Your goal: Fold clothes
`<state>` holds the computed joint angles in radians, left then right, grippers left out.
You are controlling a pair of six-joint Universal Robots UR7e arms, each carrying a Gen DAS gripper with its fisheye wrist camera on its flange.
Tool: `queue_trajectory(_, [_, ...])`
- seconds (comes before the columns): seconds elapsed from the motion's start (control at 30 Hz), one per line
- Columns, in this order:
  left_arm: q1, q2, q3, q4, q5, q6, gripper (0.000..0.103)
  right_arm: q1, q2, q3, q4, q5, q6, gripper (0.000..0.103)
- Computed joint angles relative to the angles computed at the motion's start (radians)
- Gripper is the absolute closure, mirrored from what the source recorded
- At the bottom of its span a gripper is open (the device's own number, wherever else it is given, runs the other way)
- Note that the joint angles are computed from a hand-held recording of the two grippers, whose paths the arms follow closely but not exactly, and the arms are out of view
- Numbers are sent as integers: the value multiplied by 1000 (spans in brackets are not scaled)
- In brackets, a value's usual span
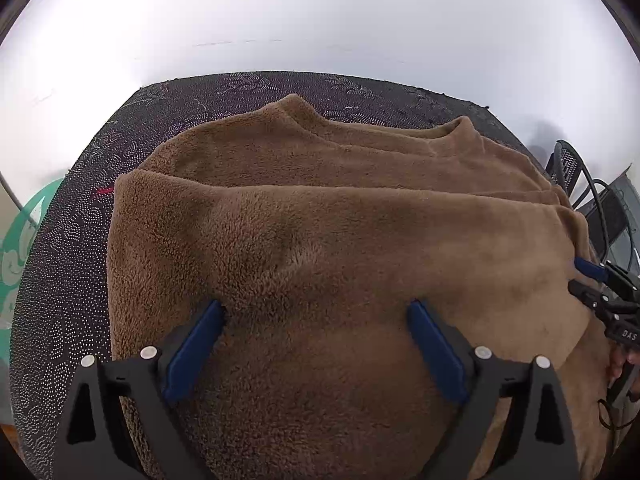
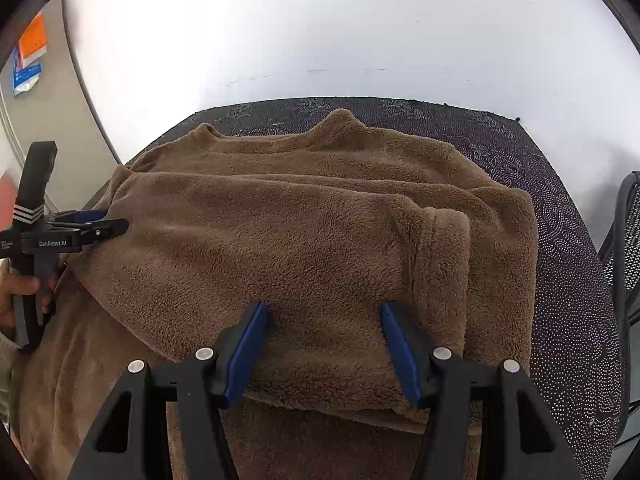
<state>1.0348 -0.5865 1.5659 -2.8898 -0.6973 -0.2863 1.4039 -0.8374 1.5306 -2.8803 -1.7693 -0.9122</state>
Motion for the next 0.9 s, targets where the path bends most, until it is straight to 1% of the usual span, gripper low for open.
queue_trajectory(0.07, [-9,-20,18,34,5,-33,7,7,-3,10,-20,-9,0,42])
queue_trajectory(0.13, [-29,-38,47,47,5,-57,7,10,-24,42,-45,1,0,42])
queue_trajectory(0.23, [-60,-57,101,13,-9,-44,7,12,-68,97,-65,45,-11,42])
queue_trajectory(0.33, [-77,-65,130,23,-16,-50,7,20,-86,127,-63,44,-38,42])
queue_trajectory(0.43, [-76,-62,138,44,-10,-70,7,25,-74,131,-61,15,-51,42])
queue_trajectory(0.5, [-70,-59,143,33,-16,-76,7,24,-62,124,-55,-7,-38,42])
queue_trajectory(0.57, [-64,-56,144,19,-17,-69,7,18,-55,121,-54,-12,-36,42])
queue_trajectory(0.7, [-61,-45,138,10,-11,-59,6,16,-49,127,-70,-16,-62,41])
queue_trajectory(0.9, [-60,-34,135,0,0,-48,3,13,-46,144,-107,-25,-103,37])
